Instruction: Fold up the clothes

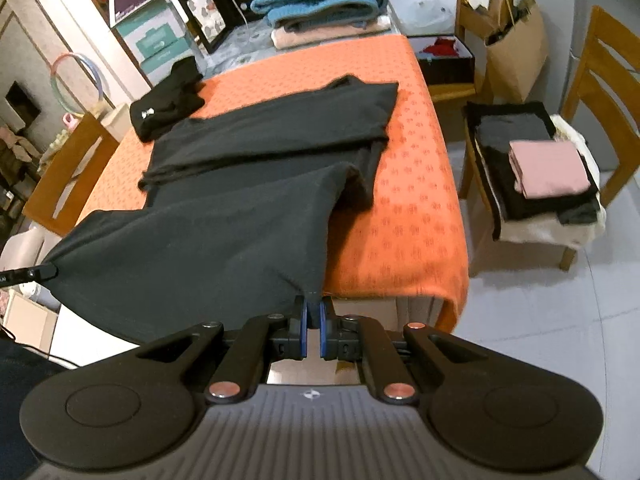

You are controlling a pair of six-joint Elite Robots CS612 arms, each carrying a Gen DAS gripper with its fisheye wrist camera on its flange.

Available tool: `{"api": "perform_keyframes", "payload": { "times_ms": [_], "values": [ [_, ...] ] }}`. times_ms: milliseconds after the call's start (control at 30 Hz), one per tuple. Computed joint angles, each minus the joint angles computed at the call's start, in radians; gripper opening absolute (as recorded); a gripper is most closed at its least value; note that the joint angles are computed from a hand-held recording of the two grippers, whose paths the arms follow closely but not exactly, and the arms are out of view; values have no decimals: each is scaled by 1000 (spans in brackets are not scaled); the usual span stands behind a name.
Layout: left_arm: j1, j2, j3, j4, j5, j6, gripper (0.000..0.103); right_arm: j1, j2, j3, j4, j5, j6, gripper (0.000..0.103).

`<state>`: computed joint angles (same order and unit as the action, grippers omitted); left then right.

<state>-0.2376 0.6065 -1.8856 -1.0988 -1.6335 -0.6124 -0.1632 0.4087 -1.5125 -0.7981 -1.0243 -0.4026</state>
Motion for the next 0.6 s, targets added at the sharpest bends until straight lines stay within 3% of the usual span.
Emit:
{"api": "perform_keyframes", "payload": {
  "times_ms": [200, 400, 600],
  "values": [
    [-12, -1, -60, 135, -34, -44, 8, -13, 12, -75, 138, -46, 1, 6],
    [-17, 5, -77, 197, -62, -86, 8, -21, 27, -114, 207, -77, 30, 6],
    [2, 4, -40, 108, -30, -143, 8, -10, 15, -63, 134, -62, 38, 6]
  ]
}}
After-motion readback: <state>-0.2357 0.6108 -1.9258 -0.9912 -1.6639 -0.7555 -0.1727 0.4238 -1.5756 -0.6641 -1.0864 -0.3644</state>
